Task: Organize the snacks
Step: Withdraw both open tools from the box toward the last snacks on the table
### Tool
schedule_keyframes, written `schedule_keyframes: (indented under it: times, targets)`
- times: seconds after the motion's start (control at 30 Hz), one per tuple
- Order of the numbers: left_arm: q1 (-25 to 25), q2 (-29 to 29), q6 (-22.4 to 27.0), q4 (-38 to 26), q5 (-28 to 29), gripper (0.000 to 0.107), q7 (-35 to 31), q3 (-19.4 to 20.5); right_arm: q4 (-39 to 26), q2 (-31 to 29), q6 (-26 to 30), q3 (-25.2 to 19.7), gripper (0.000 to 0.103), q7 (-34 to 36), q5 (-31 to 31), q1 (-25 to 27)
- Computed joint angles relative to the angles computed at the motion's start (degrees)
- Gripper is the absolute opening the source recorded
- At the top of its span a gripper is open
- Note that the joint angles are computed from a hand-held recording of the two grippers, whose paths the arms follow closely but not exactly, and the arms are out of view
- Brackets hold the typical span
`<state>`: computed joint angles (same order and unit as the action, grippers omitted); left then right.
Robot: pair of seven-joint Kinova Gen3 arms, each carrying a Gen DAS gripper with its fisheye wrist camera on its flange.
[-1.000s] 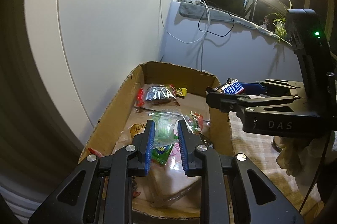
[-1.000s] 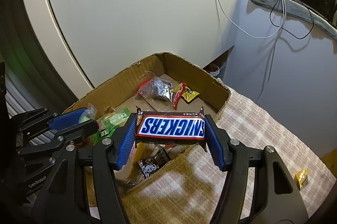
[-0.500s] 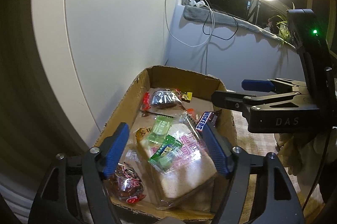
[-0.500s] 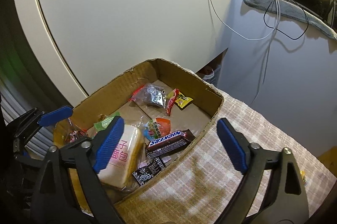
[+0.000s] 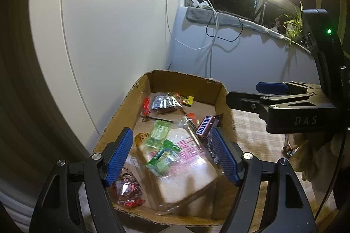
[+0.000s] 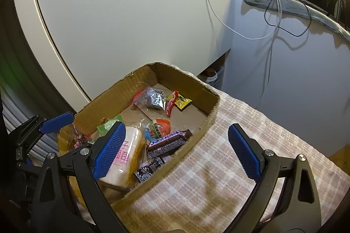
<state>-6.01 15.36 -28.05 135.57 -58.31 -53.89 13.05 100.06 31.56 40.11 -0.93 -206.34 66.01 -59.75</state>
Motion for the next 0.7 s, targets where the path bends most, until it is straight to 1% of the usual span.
schedule_keyframes:
  times: [0.1,0.23,0.4,0.53,0.7]
  targets:
    - [0.3,-0.5,-0.4,0.5,0.0,0.074,0.1,0.2,1.8,-1.1,1.3,-0.1,0.097,-2.0,0.4,-0.9]
    - [1.3,-1.4,-0.9,1.2,-0.6,0.074,0.5,0.4,5.6,-3.2,3.4,-1.2,0.097,-6.3,1.6,-1.5]
    - [4.3,-2.2,-0.7,1.9,0.4,0.074,0.2,0.8,11.0,-6.0,6.6,-4.0,0.097,-12.4,3.1,-1.3]
    - [6.3,-2.5,-0.3,2.1,0.7,0.074,0.4,1.7,15.6,-8.5,9.4,-6.8,0.097,-16.4,2.6,-0.4]
    - [9.4,-2.2,0.7,2.2,1.5,0.074,0.1,3.0,21.2,-11.1,10.8,-9.7,0.097,-21.5,2.0,1.2]
